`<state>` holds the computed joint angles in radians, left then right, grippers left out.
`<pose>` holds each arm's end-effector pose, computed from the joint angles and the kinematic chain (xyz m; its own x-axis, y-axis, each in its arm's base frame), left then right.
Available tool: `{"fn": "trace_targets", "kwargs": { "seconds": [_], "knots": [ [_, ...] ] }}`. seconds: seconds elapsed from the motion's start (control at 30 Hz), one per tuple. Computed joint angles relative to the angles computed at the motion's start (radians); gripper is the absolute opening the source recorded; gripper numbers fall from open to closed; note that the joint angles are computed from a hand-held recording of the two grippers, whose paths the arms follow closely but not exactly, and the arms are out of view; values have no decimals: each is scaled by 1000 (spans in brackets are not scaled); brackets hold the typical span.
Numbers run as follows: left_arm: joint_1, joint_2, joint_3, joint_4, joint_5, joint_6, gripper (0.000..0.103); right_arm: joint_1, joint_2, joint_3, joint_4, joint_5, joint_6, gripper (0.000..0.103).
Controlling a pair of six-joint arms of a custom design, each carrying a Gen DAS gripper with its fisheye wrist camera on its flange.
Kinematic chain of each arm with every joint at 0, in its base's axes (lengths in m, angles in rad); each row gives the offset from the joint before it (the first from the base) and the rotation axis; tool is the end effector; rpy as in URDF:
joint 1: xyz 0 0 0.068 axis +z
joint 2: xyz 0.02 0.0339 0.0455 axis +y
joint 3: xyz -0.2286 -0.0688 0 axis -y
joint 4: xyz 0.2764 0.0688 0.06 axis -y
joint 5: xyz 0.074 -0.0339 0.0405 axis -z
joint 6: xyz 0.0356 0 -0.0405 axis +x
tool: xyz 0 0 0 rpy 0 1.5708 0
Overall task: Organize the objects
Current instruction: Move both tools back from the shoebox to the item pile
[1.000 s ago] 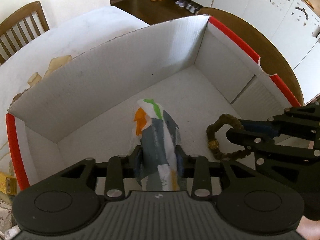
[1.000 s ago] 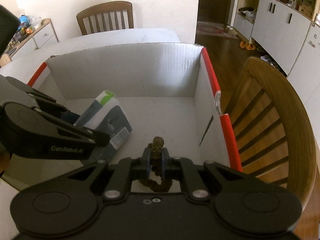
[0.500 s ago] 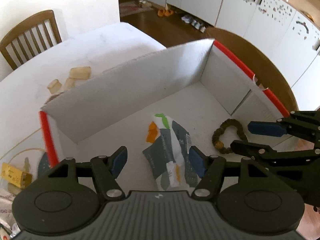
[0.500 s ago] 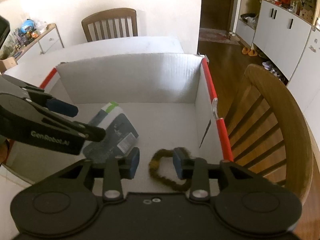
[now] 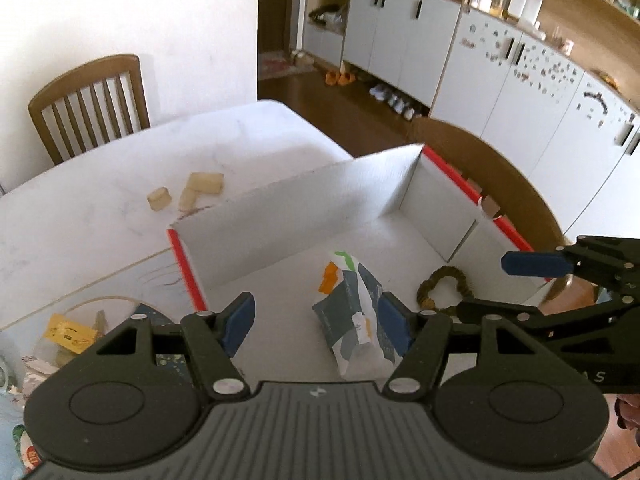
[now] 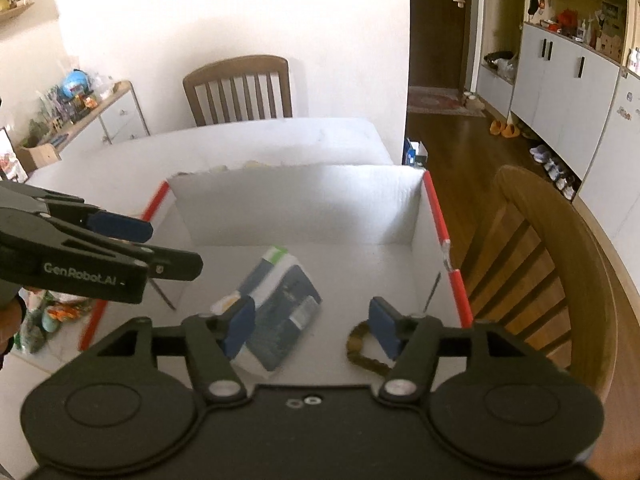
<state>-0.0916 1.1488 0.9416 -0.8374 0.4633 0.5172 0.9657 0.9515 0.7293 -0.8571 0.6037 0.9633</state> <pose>0.2598 -0.0398 0.2324 -0.5975 0.4991 -0.6276 0.6912 0.7174 -0.0876 0.1411 0.1685 0.2062 -0.7171 0.1515 -0.6803 0.1123 0.9884 0.1018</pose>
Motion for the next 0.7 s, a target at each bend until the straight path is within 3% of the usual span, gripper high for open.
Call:
{"fn": "trace_targets", "kwargs": {
  "seconds": [0.13, 0.4, 0.7],
  "knots": [
    [105, -15, 27, -66, 83, 82, 68, 64, 64, 68, -44, 64, 74, 73],
    [353, 18, 106, -216, 238, 289, 79, 168, 219, 229, -100, 147, 195, 83],
    [617, 157, 233, -337, 335, 538, 83, 230, 469, 454, -74, 147, 198, 91]
  ]
}}
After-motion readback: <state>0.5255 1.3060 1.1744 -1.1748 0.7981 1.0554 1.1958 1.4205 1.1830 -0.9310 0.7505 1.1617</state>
